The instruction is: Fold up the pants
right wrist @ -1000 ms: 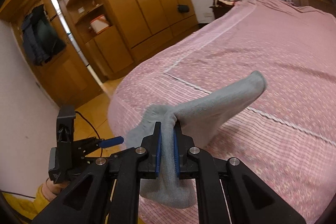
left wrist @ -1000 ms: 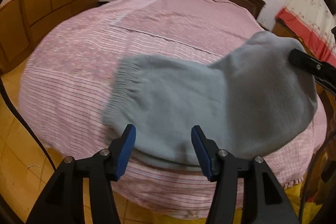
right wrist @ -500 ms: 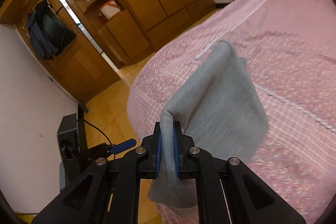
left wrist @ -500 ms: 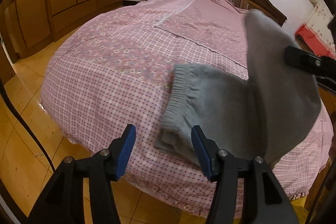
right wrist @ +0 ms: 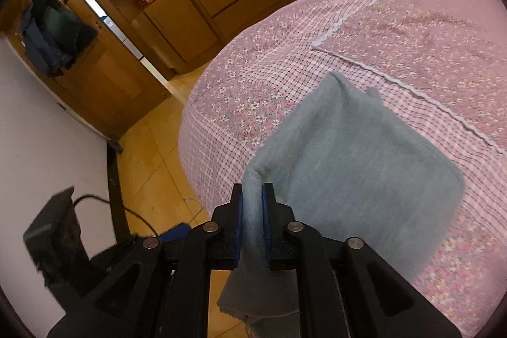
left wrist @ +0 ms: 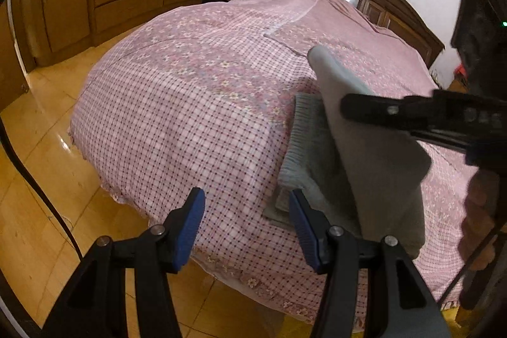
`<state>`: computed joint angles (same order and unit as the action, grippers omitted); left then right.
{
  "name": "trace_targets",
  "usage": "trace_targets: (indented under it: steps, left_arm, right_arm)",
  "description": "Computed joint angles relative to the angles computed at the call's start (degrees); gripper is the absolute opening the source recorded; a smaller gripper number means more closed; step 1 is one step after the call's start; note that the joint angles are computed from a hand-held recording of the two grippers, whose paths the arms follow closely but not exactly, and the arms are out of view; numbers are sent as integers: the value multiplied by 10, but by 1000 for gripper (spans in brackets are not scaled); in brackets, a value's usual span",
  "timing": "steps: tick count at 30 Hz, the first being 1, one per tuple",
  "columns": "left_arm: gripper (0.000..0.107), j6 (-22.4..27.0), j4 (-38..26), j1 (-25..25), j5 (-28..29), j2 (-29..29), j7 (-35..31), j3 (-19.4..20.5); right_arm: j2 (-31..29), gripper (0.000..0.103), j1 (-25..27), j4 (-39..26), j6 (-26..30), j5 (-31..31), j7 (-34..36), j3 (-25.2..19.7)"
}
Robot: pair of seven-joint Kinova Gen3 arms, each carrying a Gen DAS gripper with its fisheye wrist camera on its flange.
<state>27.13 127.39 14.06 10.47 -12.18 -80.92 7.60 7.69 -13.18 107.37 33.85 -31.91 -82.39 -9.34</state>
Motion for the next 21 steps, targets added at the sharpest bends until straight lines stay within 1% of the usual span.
trace_targets:
  steps: [3,5,8,11,15,19,21]
  left_arm:
    - [58,-1,6,2,12,-2,-9,-12]
    - [58,1,9,0,16,-6,-12,-15]
    - [58,7,10,-6,14,-16,-11,-15]
    - [58,10,11,-11,11,-30,-8,-15]
    - [58,17,7,-15,6,-44,-4,-15]
    - [58,28,-5,-10,11,-53,-14,-21]
    - [58,37,-15,-13,5,-54,-14,-15]
  right_arm:
    - [15,18,19,-6,8,-56,35,-9]
    - [12,19,22,-7,14,-68,48,-11]
    - [-17,20,15,7,8,-52,57,-7]
    - [-50,25,6,29,5,-30,54,6]
    - [-96,26,1,64,5,20,11,28]
    - [-137,26,7,100,2,83,-51,41]
    - [-148,26,9,113,2,95,-66,51]
